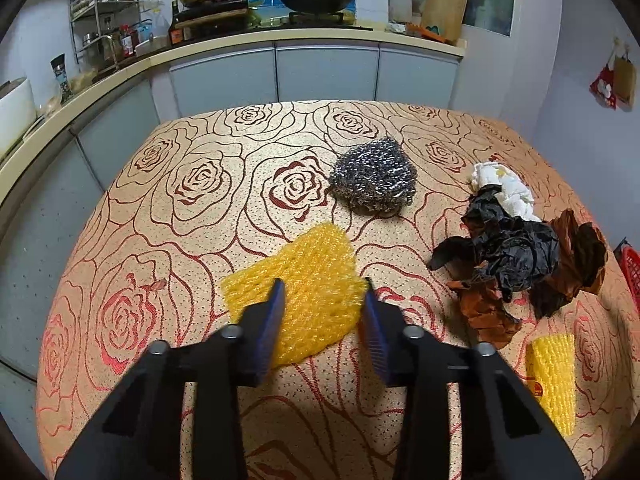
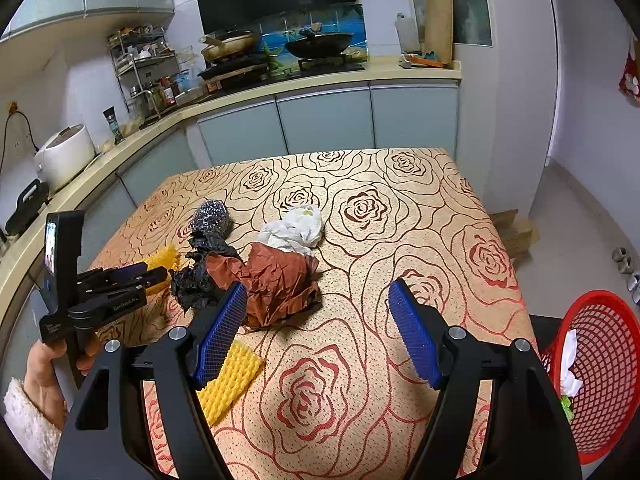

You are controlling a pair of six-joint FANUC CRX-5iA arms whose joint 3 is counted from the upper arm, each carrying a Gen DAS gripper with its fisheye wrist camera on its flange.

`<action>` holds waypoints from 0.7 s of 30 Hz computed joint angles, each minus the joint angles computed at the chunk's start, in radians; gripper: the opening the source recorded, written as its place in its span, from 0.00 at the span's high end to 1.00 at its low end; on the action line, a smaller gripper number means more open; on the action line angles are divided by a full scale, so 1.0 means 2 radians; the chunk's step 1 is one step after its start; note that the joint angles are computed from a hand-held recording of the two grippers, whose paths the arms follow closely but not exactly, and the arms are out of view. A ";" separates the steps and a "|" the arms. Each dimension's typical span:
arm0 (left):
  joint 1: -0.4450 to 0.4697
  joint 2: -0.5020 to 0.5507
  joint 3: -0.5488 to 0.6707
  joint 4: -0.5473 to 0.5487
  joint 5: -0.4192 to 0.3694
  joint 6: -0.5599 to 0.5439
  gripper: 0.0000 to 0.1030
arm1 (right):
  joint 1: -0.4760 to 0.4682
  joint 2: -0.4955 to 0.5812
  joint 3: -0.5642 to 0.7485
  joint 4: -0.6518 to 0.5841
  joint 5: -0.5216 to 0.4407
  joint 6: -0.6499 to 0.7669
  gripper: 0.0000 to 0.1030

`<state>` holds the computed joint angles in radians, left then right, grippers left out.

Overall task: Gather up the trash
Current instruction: 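Grasp the yellow foam net with left tool while right tool grasps the brown crumpled paper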

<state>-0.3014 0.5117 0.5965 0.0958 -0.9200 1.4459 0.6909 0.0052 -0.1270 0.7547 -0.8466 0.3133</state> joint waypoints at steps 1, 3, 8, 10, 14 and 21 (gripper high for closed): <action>-0.002 -0.001 -0.001 -0.002 0.001 0.000 0.80 | 0.000 0.002 0.002 -0.001 0.000 0.001 0.31; -0.007 -0.004 -0.001 -0.018 0.005 0.008 0.85 | 0.001 0.006 0.004 -0.001 0.001 0.002 0.31; -0.003 -0.017 -0.019 -0.019 0.029 0.027 0.88 | 0.001 0.017 0.014 -0.012 0.008 0.011 0.31; -0.001 -0.026 -0.032 -0.017 0.047 0.031 0.88 | 0.001 0.022 0.019 -0.017 0.012 0.016 0.31; 0.005 -0.035 -0.047 0.002 0.066 0.029 0.88 | 0.003 0.043 0.041 -0.028 0.011 0.036 0.31; 0.011 -0.037 -0.054 0.020 0.074 0.022 0.88 | -0.001 0.087 0.083 -0.046 -0.008 0.063 0.31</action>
<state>-0.2801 0.4370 0.4875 0.1360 -0.7723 1.4904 0.6889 0.1800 0.0388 0.6633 -0.8635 0.4401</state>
